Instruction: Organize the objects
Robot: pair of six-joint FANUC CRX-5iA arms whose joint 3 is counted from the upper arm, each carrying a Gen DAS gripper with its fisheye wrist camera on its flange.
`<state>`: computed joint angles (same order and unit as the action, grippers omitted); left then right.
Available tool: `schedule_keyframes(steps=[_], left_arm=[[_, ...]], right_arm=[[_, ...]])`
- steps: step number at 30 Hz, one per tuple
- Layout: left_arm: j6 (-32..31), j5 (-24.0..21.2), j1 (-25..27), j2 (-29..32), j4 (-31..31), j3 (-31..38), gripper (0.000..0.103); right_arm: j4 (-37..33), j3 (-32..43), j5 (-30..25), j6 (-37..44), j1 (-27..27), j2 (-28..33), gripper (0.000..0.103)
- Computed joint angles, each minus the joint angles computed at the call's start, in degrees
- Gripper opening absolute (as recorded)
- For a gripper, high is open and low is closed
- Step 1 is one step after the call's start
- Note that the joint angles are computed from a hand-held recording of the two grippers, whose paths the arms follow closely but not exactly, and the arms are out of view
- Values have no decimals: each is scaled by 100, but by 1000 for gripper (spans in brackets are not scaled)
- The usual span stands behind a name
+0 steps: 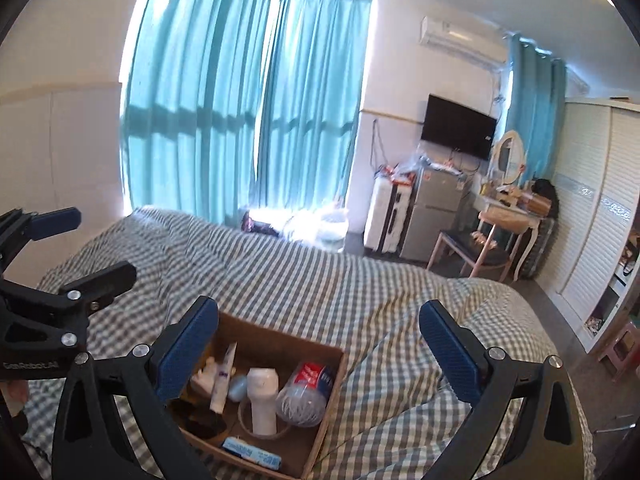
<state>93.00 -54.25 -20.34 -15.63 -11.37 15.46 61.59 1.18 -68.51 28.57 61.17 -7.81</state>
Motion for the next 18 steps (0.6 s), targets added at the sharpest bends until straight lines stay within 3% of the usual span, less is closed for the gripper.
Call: schedule_keyframes(steps=[5,7,12,18], left_arm=[[386,84,-335,-276,-596,41,101],[795,70,-671,-408,-1155,21,103],[2019,-561,-1967,-695,-2930,-88,103],[2868,-1104,-2734,-976,-3661,-411,103]], right_arm=[[885,-268,-276,-644,260,-259,102],[1201,-424,-468,-1071,383,-369,102],[1369,-968,-726,-1851,843,-802,102],[1519,-1579,-1251,-2158,1381,-1046,102]])
